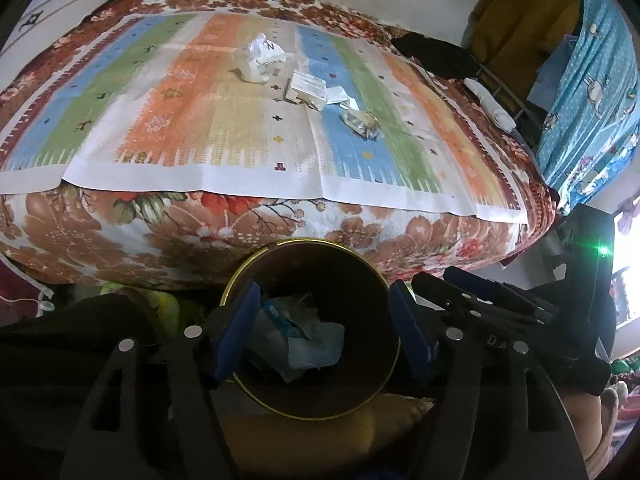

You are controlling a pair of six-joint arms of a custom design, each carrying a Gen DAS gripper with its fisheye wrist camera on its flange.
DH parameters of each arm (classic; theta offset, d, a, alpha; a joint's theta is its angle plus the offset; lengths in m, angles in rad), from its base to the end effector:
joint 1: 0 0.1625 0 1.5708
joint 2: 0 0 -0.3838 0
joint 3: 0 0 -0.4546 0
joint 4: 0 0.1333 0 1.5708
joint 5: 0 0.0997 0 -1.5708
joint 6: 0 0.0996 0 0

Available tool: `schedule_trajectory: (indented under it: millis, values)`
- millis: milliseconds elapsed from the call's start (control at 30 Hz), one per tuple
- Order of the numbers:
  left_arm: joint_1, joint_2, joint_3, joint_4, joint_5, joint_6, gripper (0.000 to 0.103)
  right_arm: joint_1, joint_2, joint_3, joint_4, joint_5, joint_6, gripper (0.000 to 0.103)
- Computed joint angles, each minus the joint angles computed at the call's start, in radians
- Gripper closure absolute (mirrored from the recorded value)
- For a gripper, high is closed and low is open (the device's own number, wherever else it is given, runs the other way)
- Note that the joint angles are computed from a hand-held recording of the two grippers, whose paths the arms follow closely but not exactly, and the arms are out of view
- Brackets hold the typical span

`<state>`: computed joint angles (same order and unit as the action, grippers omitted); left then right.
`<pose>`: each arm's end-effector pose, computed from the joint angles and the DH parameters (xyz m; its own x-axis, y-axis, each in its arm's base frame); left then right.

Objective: Collect trash
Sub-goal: 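Move both open grippers back over the white box and snack wrapper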

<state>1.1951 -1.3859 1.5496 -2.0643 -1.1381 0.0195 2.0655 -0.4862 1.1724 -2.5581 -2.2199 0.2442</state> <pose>-0.0730 -0.6621 0.4124 -0.8874 0.2239 -0.4030 0.3645 0.8759 -0.3161 0.4488 -0.6780 0.0076 -0.8725 -0.0107 0.4884 -0.2499 0.8689 -0.4273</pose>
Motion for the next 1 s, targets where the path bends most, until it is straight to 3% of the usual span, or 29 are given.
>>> schedule_trajectory:
  millis: [400, 700, 833, 1000]
  values:
    - [-0.009, 0.048, -0.085, 0.019, 0.011, 0.028, 0.025, -0.005, -0.001, -0.053, 0.032, 0.015, -0.042, 0.038]
    - [-0.027, 0.125, -0.184, 0.007, 0.054, 0.092, 0.02, -0.012, 0.047, -0.175, 0.118, -0.016, -0.088, 0.033]
    - [-0.029, 0.181, -0.258, 0.014, 0.055, 0.118, 0.013, -0.019, 0.077, -0.256, 0.165, -0.048, -0.106, 0.032]
    - [-0.014, 0.246, -0.351, 0.047, 0.028, 0.07, 0.006, -0.027, 0.124, -0.376, 0.219, -0.086, -0.145, 0.028]
